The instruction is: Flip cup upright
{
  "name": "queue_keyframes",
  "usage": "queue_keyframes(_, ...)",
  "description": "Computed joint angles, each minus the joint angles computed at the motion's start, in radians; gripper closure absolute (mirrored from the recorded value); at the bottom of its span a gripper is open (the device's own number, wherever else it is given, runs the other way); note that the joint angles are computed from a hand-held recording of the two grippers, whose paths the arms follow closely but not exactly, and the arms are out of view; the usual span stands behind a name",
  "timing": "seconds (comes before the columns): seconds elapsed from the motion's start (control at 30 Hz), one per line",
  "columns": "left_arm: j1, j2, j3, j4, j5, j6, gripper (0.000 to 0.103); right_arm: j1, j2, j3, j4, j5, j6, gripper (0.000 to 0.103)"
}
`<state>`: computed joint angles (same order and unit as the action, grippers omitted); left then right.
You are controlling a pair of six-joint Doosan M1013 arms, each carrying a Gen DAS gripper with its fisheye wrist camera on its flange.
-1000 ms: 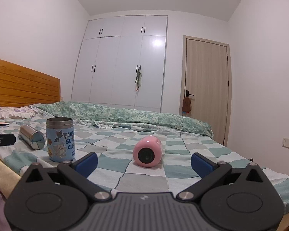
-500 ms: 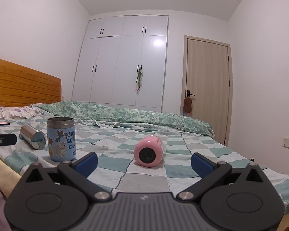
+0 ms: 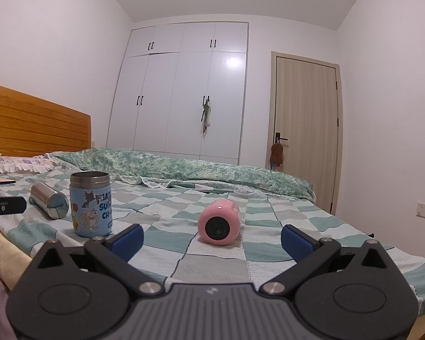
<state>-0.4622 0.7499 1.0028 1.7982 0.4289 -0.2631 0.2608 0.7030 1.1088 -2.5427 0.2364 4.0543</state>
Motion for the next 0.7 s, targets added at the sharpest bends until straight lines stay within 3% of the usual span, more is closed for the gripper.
queue_keyframes(0.7, -0.004, 0.004, -0.004, 0.013, -0.006, -0.016, 0.000, 0.000, -0.001, 0.002, -0.008, 0.001, 0.006, 0.000)
